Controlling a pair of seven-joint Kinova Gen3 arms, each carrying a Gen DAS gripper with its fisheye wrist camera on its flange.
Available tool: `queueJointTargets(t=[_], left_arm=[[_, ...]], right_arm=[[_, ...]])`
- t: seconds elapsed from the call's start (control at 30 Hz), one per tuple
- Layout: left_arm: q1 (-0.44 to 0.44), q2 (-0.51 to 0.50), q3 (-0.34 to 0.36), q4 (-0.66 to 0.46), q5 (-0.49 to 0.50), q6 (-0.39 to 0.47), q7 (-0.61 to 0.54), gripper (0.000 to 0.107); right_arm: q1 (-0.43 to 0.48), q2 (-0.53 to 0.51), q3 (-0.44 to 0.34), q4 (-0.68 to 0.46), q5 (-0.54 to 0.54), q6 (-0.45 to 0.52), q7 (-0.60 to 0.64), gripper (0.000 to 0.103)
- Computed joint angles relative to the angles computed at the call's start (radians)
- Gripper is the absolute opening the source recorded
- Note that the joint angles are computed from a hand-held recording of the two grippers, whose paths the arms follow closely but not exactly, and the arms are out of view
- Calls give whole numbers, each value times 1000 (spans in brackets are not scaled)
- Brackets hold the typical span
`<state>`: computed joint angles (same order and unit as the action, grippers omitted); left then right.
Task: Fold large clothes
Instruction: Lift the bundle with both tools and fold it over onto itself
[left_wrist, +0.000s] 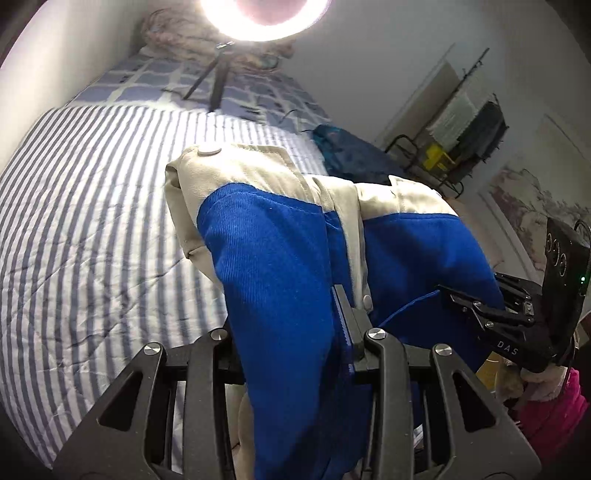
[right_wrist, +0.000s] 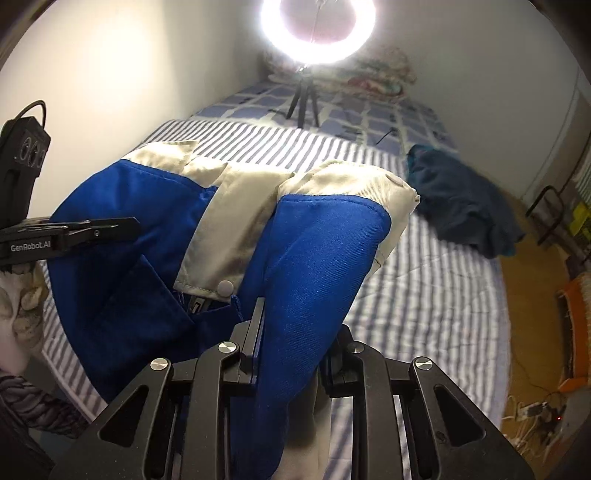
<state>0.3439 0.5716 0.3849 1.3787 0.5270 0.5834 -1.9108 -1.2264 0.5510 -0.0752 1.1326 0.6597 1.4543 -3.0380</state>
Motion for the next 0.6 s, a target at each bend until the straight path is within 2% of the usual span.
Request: queueJointTargets(t=[0.3, 0.6], left_arm=[[86, 50, -3, -105, -44, 2, 18, 34], [201, 134, -38, -266, -124, 11, 79, 34]], right_arm=[[-23, -61, -14, 68, 67, 96, -16, 21], [27, -126, -49, 158, 98, 119, -17, 21]])
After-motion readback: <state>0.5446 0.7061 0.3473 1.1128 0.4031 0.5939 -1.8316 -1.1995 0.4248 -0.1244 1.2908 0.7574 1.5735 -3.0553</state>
